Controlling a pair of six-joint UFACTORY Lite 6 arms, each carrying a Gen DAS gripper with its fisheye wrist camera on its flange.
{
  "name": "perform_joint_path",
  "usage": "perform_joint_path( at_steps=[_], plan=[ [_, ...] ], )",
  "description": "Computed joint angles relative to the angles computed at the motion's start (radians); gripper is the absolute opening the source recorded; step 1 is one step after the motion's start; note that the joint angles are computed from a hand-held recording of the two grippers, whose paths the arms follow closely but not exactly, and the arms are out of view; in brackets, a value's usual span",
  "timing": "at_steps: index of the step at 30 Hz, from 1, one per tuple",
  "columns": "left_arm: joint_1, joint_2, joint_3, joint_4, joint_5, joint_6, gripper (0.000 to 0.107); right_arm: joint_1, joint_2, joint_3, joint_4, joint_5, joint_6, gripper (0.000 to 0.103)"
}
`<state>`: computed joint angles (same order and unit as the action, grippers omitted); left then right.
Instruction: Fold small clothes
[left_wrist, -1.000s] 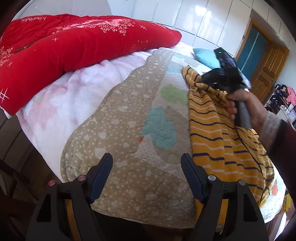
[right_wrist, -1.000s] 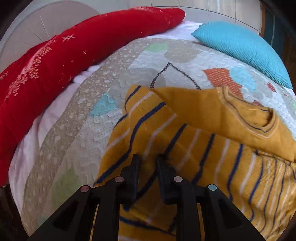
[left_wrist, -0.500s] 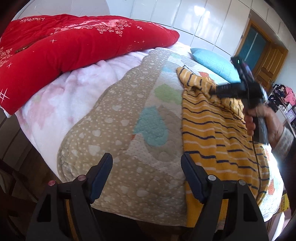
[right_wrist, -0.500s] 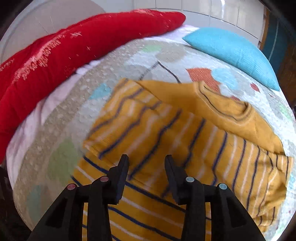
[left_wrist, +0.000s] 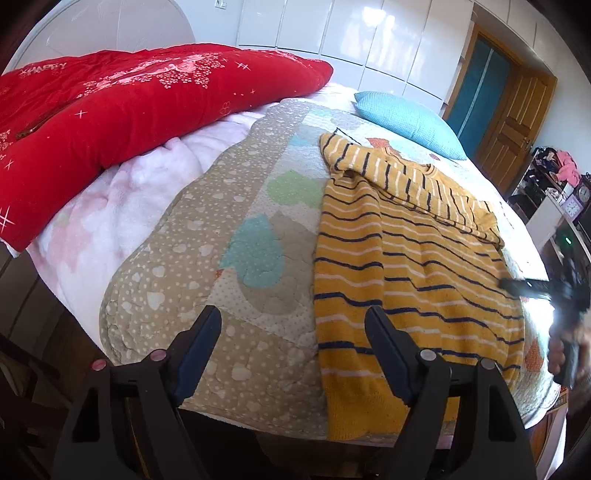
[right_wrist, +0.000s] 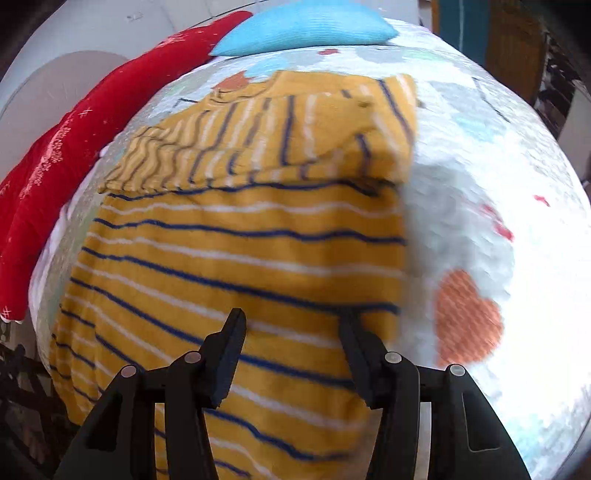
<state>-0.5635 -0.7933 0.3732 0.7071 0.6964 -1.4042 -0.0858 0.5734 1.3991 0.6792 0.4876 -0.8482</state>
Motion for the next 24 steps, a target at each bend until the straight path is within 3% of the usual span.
perform_joint_path(
  at_steps=[2, 4, 11, 20, 24],
  plan=[
    [-0.001, 0.052, 0.014, 0.0, -0.029, -0.009, 0.079, -0.068, -0.087, -0.129, -0.089, -0.092, 0.035, 0.063],
    [-0.006, 0.119, 0.037, -0.004, -0.058, -0.016, 0.079, -0.154, -0.155, -0.221, -0.068, -0.119, -0.006, 0.063],
    [-0.156, 0.37, 0.199, 0.063, -0.034, -0.106, 0.079, -0.332, -0.429, -0.549, 0.454, -0.041, -0.551, 0.064],
    [-0.237, 0.664, 0.389, 0.072, -0.027, -0.099, 0.079, -0.164, -0.624, -0.802, 0.859, -0.096, -0.872, 0.065],
    [-0.246, 0.762, 0.422, 0.042, -0.049, -0.098, 0.079, -0.113, -0.602, -0.815, 0.958, -0.117, -0.973, 0.067]
  ],
)
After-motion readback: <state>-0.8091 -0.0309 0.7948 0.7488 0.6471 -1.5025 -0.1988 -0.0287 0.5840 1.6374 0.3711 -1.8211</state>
